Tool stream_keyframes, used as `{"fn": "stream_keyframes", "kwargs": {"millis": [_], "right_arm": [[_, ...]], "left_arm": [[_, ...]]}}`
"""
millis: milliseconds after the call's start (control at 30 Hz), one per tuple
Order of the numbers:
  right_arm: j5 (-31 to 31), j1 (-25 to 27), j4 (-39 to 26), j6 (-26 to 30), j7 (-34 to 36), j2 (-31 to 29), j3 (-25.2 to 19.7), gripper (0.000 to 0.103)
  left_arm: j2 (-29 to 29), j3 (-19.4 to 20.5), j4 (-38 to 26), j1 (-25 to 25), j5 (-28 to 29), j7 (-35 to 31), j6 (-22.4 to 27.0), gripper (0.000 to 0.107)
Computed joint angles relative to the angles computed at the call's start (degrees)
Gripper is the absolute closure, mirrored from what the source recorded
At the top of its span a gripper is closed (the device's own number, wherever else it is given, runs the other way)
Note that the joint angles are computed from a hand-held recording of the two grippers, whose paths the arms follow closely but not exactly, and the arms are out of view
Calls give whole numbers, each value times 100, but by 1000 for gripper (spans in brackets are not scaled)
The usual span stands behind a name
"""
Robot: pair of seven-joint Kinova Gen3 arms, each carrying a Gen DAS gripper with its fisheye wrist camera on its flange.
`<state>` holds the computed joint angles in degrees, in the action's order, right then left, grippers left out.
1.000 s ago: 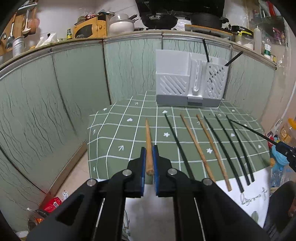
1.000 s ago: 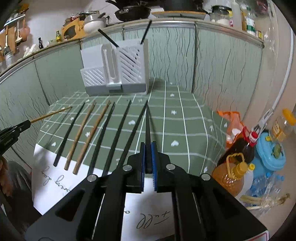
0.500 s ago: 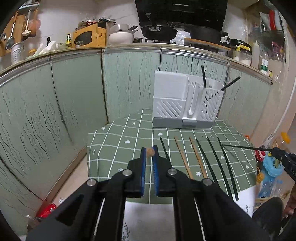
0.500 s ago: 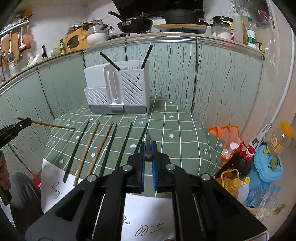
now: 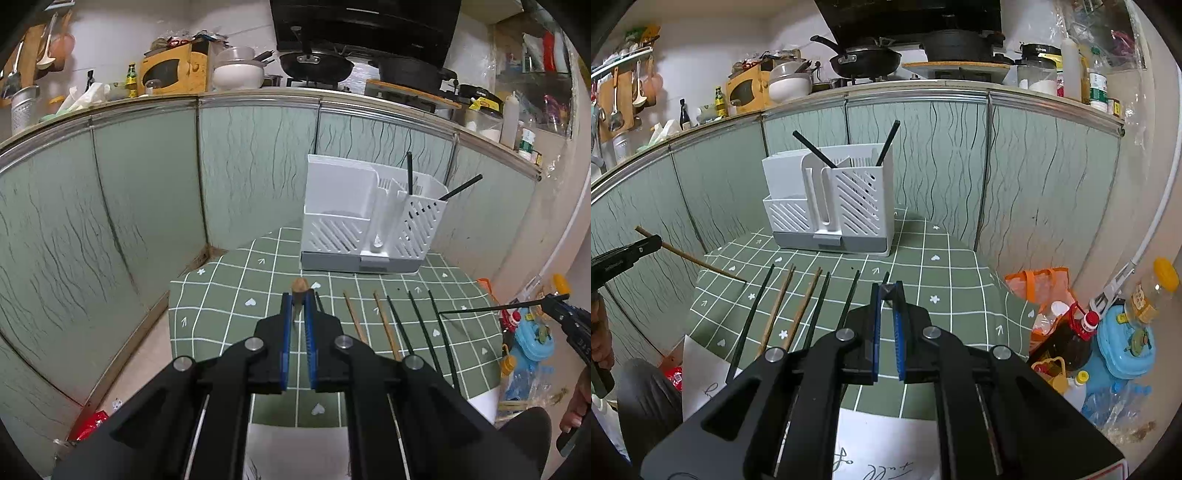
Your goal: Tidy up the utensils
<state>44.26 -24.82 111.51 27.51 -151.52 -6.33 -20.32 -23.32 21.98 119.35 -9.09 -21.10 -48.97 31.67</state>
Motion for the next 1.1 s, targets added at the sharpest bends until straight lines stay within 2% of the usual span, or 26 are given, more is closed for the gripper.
{"fn": "stream_keyframes", "kwargs": {"millis": [200,433,600,833,1100], "right_arm": [[-152,13,-146,-103,233,50,101,97],[-319,32,-430,-145,621,101,199,97],[-624,32,-711,-99,1136,158,311,97],[-1525,26,-1076,-67,2279,210,576,97],[-2429,122,-1512,55,3311,275,749,97]], "left_arm": [[97,-151,-174,70,-9,-186,42,99],[205,-509,-358,359,162,-676,-73,99],[287,-1075,-497,873,668,-1425,-199,100],[358,-1424,-752,1251,1257,-2379,-284,100],[598,-1359,-1195,1286,1516,-2897,-228,100]]}}
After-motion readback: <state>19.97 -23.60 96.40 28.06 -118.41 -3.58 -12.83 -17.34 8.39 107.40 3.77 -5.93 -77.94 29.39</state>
